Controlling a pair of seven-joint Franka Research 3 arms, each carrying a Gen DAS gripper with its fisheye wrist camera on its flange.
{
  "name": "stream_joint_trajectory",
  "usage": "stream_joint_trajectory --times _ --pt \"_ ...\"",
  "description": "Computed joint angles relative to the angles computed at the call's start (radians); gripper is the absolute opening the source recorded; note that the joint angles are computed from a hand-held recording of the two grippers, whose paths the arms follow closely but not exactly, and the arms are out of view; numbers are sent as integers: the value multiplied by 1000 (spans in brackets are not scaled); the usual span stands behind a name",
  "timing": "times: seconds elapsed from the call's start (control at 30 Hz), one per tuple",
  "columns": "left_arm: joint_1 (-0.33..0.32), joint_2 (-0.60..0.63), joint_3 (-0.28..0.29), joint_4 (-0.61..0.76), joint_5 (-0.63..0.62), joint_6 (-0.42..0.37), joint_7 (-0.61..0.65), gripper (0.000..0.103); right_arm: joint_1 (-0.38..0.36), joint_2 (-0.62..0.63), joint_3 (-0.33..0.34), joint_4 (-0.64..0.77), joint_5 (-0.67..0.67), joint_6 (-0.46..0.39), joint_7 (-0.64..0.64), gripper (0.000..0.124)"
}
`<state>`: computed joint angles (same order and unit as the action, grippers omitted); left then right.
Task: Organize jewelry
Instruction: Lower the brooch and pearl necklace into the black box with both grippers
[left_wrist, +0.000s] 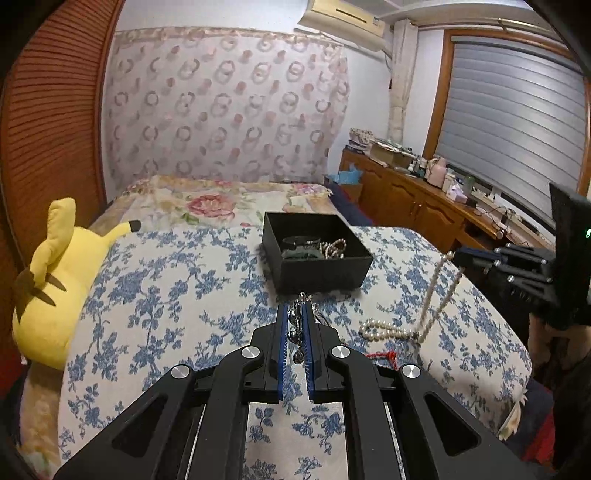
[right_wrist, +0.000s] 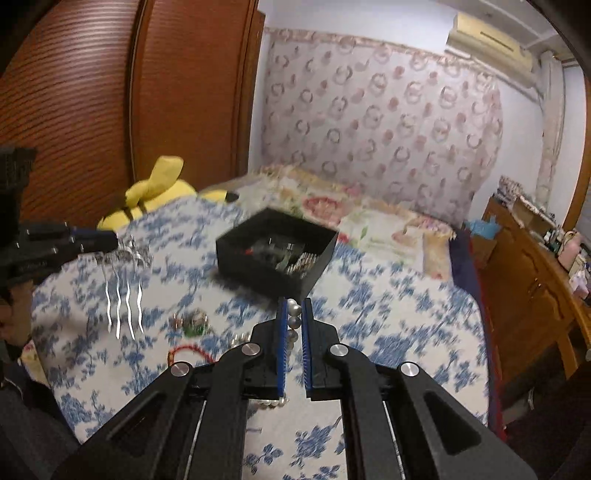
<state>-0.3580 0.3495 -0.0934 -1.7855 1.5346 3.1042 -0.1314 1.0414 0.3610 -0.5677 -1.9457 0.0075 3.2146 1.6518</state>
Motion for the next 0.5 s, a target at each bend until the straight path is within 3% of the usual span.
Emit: stream_joint_trajectory --times 0.2,0.33,0.5 --pt "-6 13 1 31 -16 -3 24 7 74 4 -93 28 19 18 -11 8" --pt "-14 28 8 57 -67 -2 86 7 77 16 -101 66 40 19 -34 8" --pt "-26 64 21 108 -196 -3 230 7 22 37 -56 155 42 4 -67 8"
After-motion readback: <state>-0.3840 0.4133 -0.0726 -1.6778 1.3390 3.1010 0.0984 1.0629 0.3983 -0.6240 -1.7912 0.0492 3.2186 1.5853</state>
